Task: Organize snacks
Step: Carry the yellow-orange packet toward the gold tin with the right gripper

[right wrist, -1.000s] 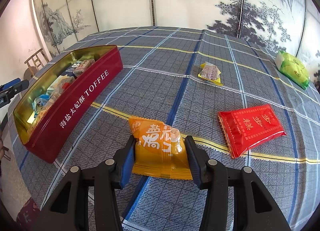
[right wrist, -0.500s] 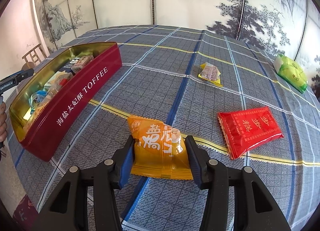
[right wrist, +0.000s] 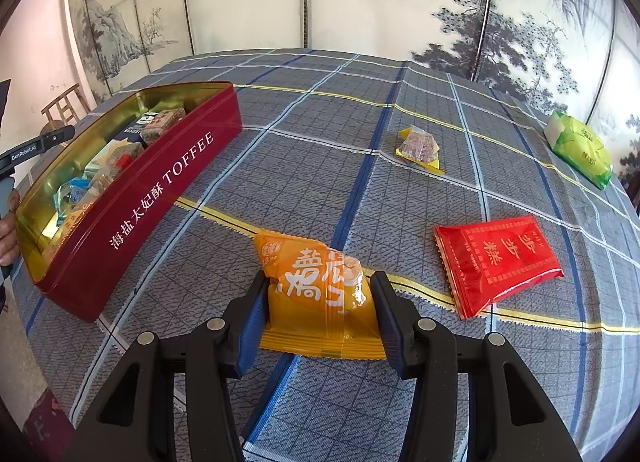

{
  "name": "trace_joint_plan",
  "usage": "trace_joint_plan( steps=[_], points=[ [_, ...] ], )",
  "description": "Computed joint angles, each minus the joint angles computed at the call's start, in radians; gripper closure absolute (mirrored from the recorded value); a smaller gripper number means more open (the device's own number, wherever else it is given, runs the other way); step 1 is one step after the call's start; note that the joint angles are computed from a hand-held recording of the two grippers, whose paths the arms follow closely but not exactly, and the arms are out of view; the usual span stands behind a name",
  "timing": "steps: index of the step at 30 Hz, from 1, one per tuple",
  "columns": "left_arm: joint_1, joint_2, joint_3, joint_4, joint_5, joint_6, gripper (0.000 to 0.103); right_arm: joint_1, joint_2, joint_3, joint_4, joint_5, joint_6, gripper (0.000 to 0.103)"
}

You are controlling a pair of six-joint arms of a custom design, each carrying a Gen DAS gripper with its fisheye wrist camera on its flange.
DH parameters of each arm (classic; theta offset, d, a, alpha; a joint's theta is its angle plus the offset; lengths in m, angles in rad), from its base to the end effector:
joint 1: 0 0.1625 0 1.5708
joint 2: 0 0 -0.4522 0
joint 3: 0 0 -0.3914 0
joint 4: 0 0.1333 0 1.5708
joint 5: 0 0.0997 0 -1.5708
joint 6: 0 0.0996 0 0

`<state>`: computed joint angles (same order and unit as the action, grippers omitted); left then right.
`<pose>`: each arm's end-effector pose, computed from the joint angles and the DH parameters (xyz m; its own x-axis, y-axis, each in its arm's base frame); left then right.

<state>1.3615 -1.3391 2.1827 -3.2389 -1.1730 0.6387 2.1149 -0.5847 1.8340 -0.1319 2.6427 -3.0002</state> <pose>0.0644 -0.5240 0.3211 -0.6874 0.3263 -0.6489 0.6861 0.5849 -0.4327 0.2628 -0.3459 -0.0458 -0.6680 0.1890 0.7198 -0.3750 0.7500 -0.5449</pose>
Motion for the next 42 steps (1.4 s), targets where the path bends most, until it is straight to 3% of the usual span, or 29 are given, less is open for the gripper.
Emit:
trace_joint_plan(
  steps=[12,33,42],
  points=[
    [-0.01,0.007,0.015,-0.03,0.013,0.017,0.024,0.01,0.021,-0.025,0.039,0.036,0.068,0.052],
    [0.005,0.003,-0.001,-0.006,0.006,-0.018,0.02,0.039,0.024,-0.04,0.099,0.013,0.205,0.053],
    [0.014,-0.001,-0.007,0.0,-0.008,-0.032,0.02,0.09,0.029,-0.105,0.141,0.009,0.193,0.053]
  ],
)
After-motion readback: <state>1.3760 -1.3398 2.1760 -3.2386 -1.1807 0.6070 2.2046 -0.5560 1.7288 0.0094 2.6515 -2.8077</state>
